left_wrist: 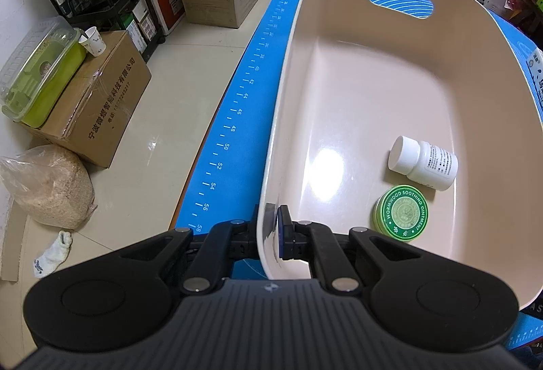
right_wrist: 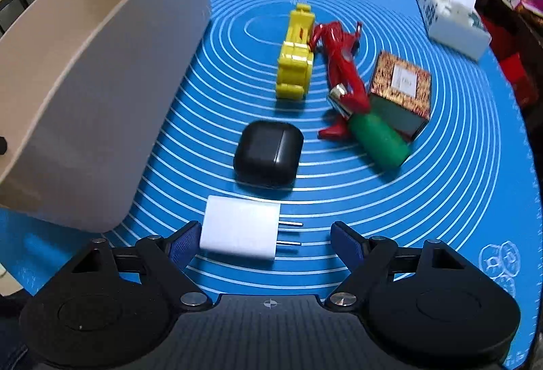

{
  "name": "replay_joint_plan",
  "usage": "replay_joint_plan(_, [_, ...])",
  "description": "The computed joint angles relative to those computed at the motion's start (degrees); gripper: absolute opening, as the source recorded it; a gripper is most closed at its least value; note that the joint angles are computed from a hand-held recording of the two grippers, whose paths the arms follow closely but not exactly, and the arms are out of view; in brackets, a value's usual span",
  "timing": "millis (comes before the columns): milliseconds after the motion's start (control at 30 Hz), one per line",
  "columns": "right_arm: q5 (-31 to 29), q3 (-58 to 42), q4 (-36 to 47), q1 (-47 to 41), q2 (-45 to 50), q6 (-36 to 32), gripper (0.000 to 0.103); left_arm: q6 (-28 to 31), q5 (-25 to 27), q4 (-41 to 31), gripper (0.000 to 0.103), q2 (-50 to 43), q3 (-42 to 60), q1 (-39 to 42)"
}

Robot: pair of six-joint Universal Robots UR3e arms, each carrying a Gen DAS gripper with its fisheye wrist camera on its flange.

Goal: Organize rigid objects
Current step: 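Grasp the white charger plug with the right gripper and lift it, then place the white charger plug into the basket beside the ointment tin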

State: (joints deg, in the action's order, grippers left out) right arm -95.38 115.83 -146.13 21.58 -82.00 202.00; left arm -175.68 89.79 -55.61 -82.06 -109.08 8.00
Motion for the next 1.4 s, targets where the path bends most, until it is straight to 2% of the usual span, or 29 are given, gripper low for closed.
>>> replay_joint_plan(167, [-0.31, -0.28, -1.33, 0.42, 0.95, 0.39, 0.084, 0.02, 0.14, 0.03, 0.010, 0.02, -0.08, -0.02])
replay_joint_plan(267, [-1.20, -0.81, -0.98, 1.02, 1.16, -0.30, 0.078, 0.02, 0.15, 0.02, 0.010, -0.01, -0.05, -0.04])
replay_joint_plan(367, [-1.51, -1.28, -1.00, 1.67, 1.06, -1.30, 0.066, 0.11, 0.05, -0.16, 0.010, 0.11, -0.05, 0.11])
replay_joint_plan(933, [-10.82, -3.60, -4.56, 4.54, -2.63, -0.11, 0.066, 0.25, -0.24, -0.67, 0.010, 0.38, 0.10, 0.46])
replay_joint_plan(1167, [-14.14, -10.17, -7.92, 7.21, -1.50, -2.61, 0.066, 0.23, -0.20, -0.65, 0.010, 0.41, 0.02, 0.46])
replay_joint_plan(1400, [-12.72, -19.77, -11.28, 9.88, 5.35, -6.17, 0.066, 0.34, -0.01, -0.13, 0.010, 0.38, -0.40, 0.37])
